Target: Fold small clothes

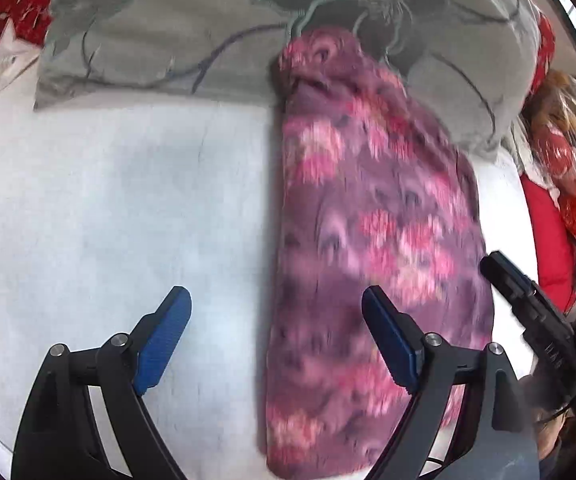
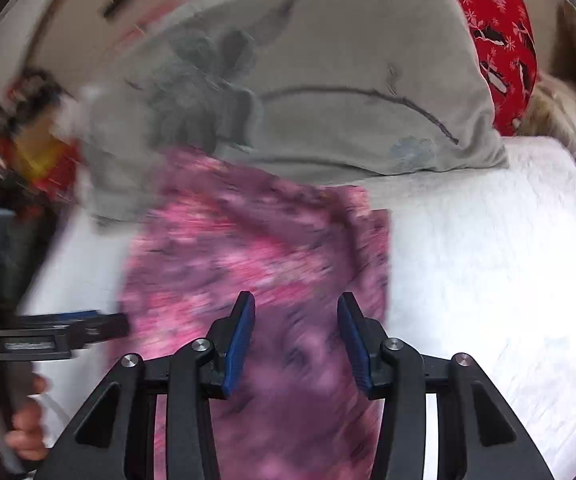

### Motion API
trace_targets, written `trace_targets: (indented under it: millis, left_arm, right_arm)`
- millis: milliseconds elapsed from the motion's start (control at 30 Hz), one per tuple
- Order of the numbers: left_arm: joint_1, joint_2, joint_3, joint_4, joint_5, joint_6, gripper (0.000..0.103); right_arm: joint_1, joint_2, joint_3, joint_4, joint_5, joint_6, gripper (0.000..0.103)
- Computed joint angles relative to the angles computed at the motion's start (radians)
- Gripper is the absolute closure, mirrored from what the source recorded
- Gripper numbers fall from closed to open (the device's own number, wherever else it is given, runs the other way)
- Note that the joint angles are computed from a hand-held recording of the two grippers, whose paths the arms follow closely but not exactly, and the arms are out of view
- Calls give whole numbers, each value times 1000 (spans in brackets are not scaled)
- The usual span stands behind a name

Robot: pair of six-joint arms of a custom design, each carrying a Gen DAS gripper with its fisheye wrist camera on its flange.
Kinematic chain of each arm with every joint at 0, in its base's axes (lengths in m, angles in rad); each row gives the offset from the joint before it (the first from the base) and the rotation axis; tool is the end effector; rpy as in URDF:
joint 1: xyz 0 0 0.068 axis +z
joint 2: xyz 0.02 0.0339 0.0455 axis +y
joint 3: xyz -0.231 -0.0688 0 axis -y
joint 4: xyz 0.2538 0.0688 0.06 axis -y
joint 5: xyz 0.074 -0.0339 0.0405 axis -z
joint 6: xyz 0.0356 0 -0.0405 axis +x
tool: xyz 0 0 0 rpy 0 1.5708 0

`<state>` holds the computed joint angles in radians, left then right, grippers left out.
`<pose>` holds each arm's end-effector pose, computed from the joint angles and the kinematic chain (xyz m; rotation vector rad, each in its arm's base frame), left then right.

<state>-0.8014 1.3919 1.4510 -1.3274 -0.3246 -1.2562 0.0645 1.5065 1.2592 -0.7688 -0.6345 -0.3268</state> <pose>0.1896 -0.1794 0.3129 -0.6762 2.6225 -0.1248 0.3180 0.0417 0.2528 -0.6949 2.3386 0.7003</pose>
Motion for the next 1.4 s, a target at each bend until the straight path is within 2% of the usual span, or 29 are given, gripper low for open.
trace_targets:
  millis: [33, 100, 167, 267, 300, 333, 367, 467, 600, 633, 800, 867, 967, 1067, 1167, 1300, 1400]
  left_arm:
    - [-15, -1, -30, 16, 20, -18, 14]
    - [-43, -29, -104, 69, 26, -76, 11]
    - [-61, -44, -114, 73, 10, -109, 10]
    - [-111, -39, -88, 12, 6, -165, 10]
    - [-121, -29, -77, 1, 0, -174, 9]
    - [-180, -47, -90, -28, -15, -238, 9]
    - [-195, -37, -85, -31, -20, -256, 7]
    - [-188, -30, -99, -20, -20, -241, 5]
    - [-234, 36, -59, -31, -33, -261, 3]
    - [-240, 21, -98, -10, -35, -266, 3]
    - [-271, -4, -122, -11, -39, -292, 1]
    - [-189, -18, -149, 35, -12, -201, 1]
    - [-156, -40, -168, 70, 5, -162, 1]
    - [-99, -131, -214, 143, 10, -94, 1]
    - [-15, -147, -190, 163, 17, -9, 1]
    - [124, -107, -133, 199, 84, 121, 1]
    - [194, -51, -111, 218, 118, 161, 1]
  right_arm:
    - [-6, -21, -31, -15, 19, -30, 49]
    - [9, -15, -72, -49, 138, -86, 46]
    - [-33, -68, -130, -37, 90, -89, 46]
    - [-73, -100, -149, -93, 75, -92, 46]
    - [-83, -128, -179, -89, 71, -108, 46]
    - [-95, -148, -197, -88, 66, -129, 45]
    - [-68, -152, -215, -42, 82, -109, 45]
    - [-58, -192, -268, 6, 98, -97, 44]
    - [-57, -179, -262, 11, 93, -87, 43]
    - [-62, -181, -265, 10, 89, -93, 43]
    - [-71, -172, -254, -14, 78, -110, 43]
    - [-69, -164, -243, -24, 81, -112, 43]
    - [-58, -155, -209, -42, 98, -105, 43]
    - [-77, -133, -160, -19, 56, -55, 43]
    - [-76, 1, -20, -12, 38, 48, 43]
    - [-18, 195, 188, 6, 65, 179, 44]
    - [21, 282, 285, 59, 49, 276, 49]
